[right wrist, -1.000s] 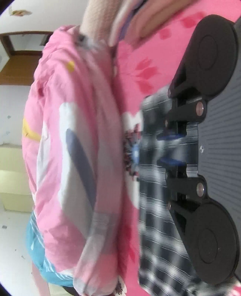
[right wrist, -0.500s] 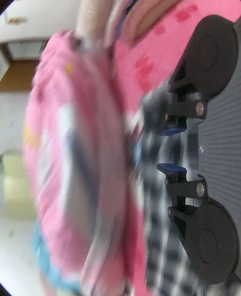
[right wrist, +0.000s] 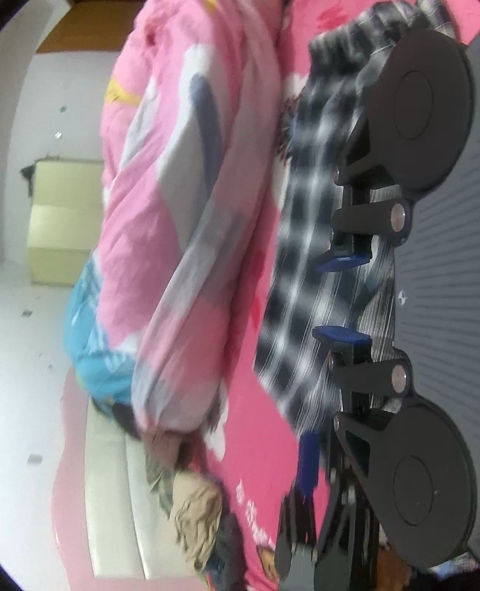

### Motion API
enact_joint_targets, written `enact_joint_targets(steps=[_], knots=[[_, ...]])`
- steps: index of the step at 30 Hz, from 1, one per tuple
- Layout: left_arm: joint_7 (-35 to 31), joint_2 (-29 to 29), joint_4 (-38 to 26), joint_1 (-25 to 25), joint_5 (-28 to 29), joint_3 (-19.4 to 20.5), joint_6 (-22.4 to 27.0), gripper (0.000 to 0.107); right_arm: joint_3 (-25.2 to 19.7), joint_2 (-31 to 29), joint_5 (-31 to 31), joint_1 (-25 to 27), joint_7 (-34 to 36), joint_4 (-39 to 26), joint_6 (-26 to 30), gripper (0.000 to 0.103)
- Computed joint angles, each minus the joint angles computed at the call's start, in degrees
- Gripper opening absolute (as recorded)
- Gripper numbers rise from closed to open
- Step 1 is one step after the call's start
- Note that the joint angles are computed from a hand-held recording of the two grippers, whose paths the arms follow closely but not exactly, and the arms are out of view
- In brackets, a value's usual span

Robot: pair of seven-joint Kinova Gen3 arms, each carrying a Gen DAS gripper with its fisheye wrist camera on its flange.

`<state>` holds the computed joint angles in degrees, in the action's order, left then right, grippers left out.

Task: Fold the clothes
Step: 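Pinch the plaid hem with the right gripper while the left gripper opens and withdraws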

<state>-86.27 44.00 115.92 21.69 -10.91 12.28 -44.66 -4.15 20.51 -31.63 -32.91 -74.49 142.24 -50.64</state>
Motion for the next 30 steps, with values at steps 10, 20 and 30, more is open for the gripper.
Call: enact_joint_targets(steps=[10, 20, 30], knots=[[-0.9, -0.3, -1.2, 0.5, 1.2, -0.1, 4.4, 0.042, 0.4, 5.7, 6.7, 7.3, -5.6, -8.7, 14.9, 0.03], [-2.4, -4.7, -5.7, 6.4, 11.8, -3.5, 19.4, 0.044, 3.2, 4.2, 4.5, 3.3, -4.8, -7.5, 14.2, 0.03], [-10.5, -6.4, -11.1, 25.7, 32.2, -21.9, 31.8, 0.053, 2.7, 7.9, 5.8, 5.1, -3.7, -10.7, 14.4, 0.03]])
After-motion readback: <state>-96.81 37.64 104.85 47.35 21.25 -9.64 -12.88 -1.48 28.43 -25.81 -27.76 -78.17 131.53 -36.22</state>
